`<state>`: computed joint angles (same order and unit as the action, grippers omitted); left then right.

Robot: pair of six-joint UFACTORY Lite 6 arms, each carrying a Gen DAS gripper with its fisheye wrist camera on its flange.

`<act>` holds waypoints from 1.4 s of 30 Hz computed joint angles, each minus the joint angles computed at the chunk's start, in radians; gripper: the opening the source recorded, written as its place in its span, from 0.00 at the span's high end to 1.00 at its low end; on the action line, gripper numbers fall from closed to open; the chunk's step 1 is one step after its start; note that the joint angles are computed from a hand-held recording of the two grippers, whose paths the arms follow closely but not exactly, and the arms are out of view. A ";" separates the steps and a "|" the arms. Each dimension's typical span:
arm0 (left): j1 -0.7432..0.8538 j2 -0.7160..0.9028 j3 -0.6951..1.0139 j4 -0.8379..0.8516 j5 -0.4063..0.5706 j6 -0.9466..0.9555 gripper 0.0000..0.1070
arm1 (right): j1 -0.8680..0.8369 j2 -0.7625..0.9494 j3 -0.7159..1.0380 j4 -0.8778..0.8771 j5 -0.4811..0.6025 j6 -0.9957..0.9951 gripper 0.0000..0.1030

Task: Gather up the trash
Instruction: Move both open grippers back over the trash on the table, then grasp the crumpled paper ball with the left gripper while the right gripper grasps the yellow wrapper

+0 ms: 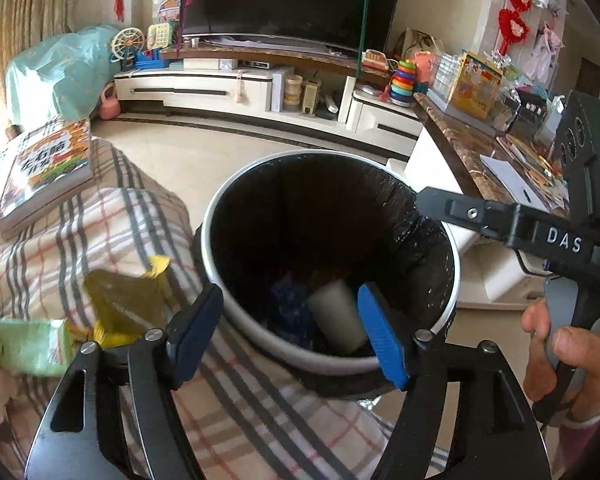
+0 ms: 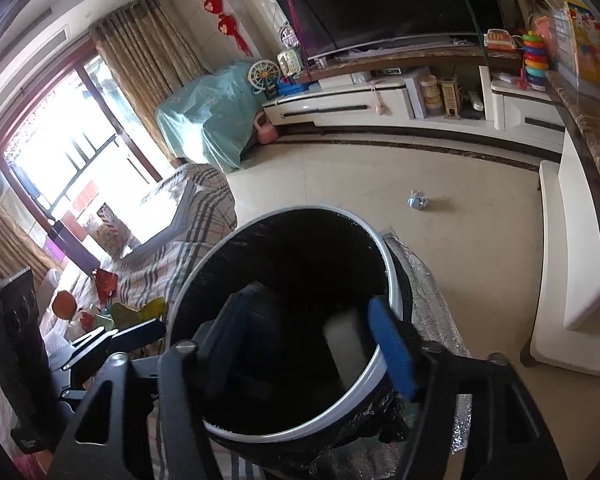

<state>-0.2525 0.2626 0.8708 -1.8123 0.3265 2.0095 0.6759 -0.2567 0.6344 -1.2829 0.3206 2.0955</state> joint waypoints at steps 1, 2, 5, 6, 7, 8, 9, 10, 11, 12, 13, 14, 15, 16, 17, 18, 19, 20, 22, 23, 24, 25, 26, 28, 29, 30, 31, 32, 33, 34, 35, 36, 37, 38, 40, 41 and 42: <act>0.010 -0.012 -0.015 -0.007 0.009 0.008 0.31 | 0.005 -0.003 0.000 -0.005 0.006 0.010 0.33; 0.022 -0.031 -0.037 -0.016 0.021 0.020 0.31 | 0.027 -0.024 -0.012 -0.016 0.026 0.037 0.30; 0.066 -0.096 -0.120 -0.058 0.056 0.076 0.30 | 0.087 -0.049 -0.022 -0.035 0.086 0.091 0.25; 0.083 -0.122 -0.152 -0.073 0.068 0.097 0.29 | 0.108 -0.050 -0.021 -0.037 0.106 0.104 0.23; 0.098 -0.147 -0.182 -0.082 0.078 0.110 0.29 | 0.143 -0.053 -0.023 -0.045 0.134 0.132 0.22; 0.115 -0.170 -0.210 -0.088 0.090 0.123 0.29 | 0.168 -0.051 -0.021 -0.052 0.154 0.152 0.21; 0.137 -0.193 -0.239 -0.086 0.105 0.133 0.29 | 0.199 -0.045 -0.017 -0.058 0.175 0.174 0.20; 0.153 -0.216 -0.264 -0.080 0.111 0.133 0.29 | 0.217 -0.041 -0.016 -0.065 0.188 0.191 0.20; 0.173 -0.235 -0.287 -0.078 0.119 0.141 0.29 | 0.258 -0.033 -0.013 -0.077 0.218 0.225 0.19; 0.204 -0.259 -0.318 -0.071 0.133 0.151 0.29 | 0.283 -0.022 -0.007 -0.082 0.236 0.245 0.18; 0.216 -0.274 -0.330 -0.062 0.136 0.145 0.29 | 0.303 -0.013 -0.001 -0.086 0.250 0.259 0.18; 0.236 -0.289 -0.348 -0.051 0.141 0.143 0.29 | 0.330 0.003 0.009 -0.095 0.265 0.281 0.17; 0.263 -0.300 -0.363 -0.034 0.150 0.138 0.29 | 0.355 0.020 0.018 -0.105 0.277 0.303 0.17; 0.301 -0.310 -0.380 -0.008 0.167 0.131 0.29 | 0.376 0.036 0.028 -0.111 0.288 0.319 0.17; 0.319 -0.315 -0.388 0.004 0.176 0.126 0.28 | 0.391 0.054 0.040 -0.116 0.293 0.330 0.17; 0.351 -0.320 -0.397 0.026 0.189 0.119 0.28 | 0.411 0.074 0.053 -0.122 0.299 0.345 0.17; 0.378 -0.324 -0.405 0.043 0.198 0.114 0.28 | 0.426 0.091 0.062 -0.130 0.304 0.360 0.17; 0.414 -0.329 -0.414 0.065 0.211 0.110 0.28 | 0.443 0.116 0.080 -0.138 0.308 0.372 0.17; 0.478 -0.337 -0.428 0.099 0.236 0.109 0.28 | 0.465 0.159 0.112 -0.144 0.310 0.383 0.16; 0.518 -0.339 -0.433 0.125 0.254 0.103 0.28 | 0.477 0.174 0.122 -0.146 0.313 0.390 0.16; 0.556 -0.341 -0.437 0.147 0.271 0.101 0.28 | 0.486 0.199 0.143 -0.152 0.308 0.395 0.16; 0.589 -0.337 -0.440 0.160 0.284 0.109 0.28 | 0.494 0.215 0.156 -0.154 0.310 0.400 0.16; 0.626 -0.330 -0.439 0.177 0.298 0.113 0.28 | 0.503 0.242 0.178 -0.160 0.308 0.405 0.16; 0.695 -0.316 -0.436 0.212 0.324 0.114 0.28 | 0.515 0.280 0.210 -0.167 0.306 0.410 0.16; 0.730 -0.301 -0.429 0.228 0.337 0.117 0.28 | 0.517 0.303 0.232 -0.168 0.298 0.404 0.16; 0.763 -0.287 -0.422 0.243 0.347 0.117 0.28 | 0.521 0.326 0.254 -0.166 0.294 0.400 0.16; 0.787 -0.280 -0.418 0.253 0.351 0.113 0.28 | 0.530 0.344 0.269 -0.165 0.296 0.401 0.16; 0.817 -0.268 -0.413 0.263 0.359 0.117 0.28 | 0.530 0.369 0.293 -0.167 0.289 0.394 0.16; 0.848 -0.252 -0.405 0.274 0.368 0.121 0.28 | 0.534 0.393 0.316 -0.164 0.287 0.386 0.16; 0.879 -0.237 -0.397 0.283 0.375 0.127 0.28 | 0.541 0.410 0.332 -0.160 0.289 0.382 0.16; 0.907 -0.221 -0.389 0.291 0.380 0.135 0.28 | 0.543 0.432 0.353 -0.158 0.285 0.375 0.16; 0.935 -0.202 -0.377 0.298 0.384 0.143 0.28 | 0.540 0.456 0.380 -0.154 0.278 0.359 0.16; 0.960 -0.187 -0.368 0.305 0.386 0.149 0.28 | 0.538 0.472 0.397 -0.150 0.272 0.347 0.16; 0.984 -0.171 -0.357 0.311 0.387 0.153 0.28 | 0.536 0.491 0.418 -0.145 0.268 0.334 0.16; 1.021 -0.145 -0.334 0.327 0.391 0.147 0.28 | 0.541 0.529 0.458 -0.142 0.271 0.321 0.16; 1.033 -0.134 -0.321 0.335 0.392 0.139 0.28 | 0.538 0.545 0.478 -0.137 0.269 0.305 0.16; 1.051 -0.121 -0.307 0.340 0.393 0.137 0.28 | 0.535 0.558 0.493 -0.136 0.267 0.297 0.16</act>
